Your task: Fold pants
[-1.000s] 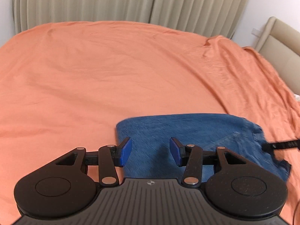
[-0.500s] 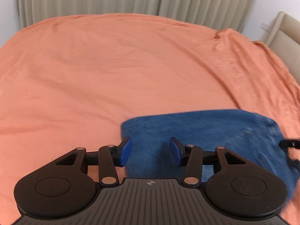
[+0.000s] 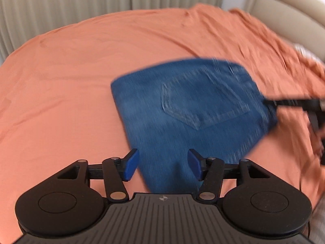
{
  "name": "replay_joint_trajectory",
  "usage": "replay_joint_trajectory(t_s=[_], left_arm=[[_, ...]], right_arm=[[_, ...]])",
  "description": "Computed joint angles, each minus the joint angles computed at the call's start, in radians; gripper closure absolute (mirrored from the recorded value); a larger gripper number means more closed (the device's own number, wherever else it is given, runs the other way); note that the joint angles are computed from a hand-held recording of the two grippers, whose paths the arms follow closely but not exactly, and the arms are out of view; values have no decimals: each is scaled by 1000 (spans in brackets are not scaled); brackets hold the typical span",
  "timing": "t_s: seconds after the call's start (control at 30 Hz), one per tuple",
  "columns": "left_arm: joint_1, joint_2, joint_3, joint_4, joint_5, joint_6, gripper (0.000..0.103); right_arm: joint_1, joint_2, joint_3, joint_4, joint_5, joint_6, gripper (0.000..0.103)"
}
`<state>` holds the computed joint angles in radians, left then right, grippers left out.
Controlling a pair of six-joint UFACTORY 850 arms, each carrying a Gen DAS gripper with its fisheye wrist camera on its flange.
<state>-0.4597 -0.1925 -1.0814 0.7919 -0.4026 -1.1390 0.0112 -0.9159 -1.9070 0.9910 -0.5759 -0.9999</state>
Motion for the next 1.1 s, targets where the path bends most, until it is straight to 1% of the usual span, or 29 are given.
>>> replay_joint_trajectory(t_s=[0.07,0.13,0.2,0.23,0.33,0.37,0.4,0.43,0.47,0.57,0.63,0.7,0.83,0.9,0.97,1.1], left_arm=[[-31,0,9,-19,-42,49,33],[-64,-10,11,5,-90,61,32],[-90,-37,4,31,-133,65,31],[-103,-56,-5,59,-168,41,31],[-130,-102,-19,145,-242,-18,44],[-134,-113,-26,151,-251,-18,52],[-136,-119,-33,144,-250,-3,68],[-140,-125,-43,130,-256,21,75],[-153,-132,-54,136,-287,39,79],[-219,-149,-68,264,-434,117,81],[-247,-160,-67,309,-496,183,82],[-242,-173,-72,263,-502,222,83],[-206,-208,-83,137,-459,205,83],[-198,-220,-79,95,-455,212,85],[-189,-199,-62,80,-428,184,85],[-154,-147,-56,-13,-375,188,85]], right_arm=[[3,31,70,121,57,-89,82],[7,58,125,239,98,-210,82],[9,64,138,282,108,-254,82],[9,63,138,290,108,-264,82],[3,57,139,332,94,-300,82],[0,54,141,357,86,-316,82],[-5,52,144,381,76,-336,82],[-7,49,143,393,69,-345,82],[-9,45,139,399,62,-349,82],[-12,42,137,406,50,-365,82],[-14,43,138,405,44,-368,82],[-15,42,138,400,38,-365,82],[-14,33,134,384,38,-357,82],[-13,28,129,378,39,-364,82],[-14,23,125,377,35,-361,82],[-17,14,108,363,26,-335,82]])
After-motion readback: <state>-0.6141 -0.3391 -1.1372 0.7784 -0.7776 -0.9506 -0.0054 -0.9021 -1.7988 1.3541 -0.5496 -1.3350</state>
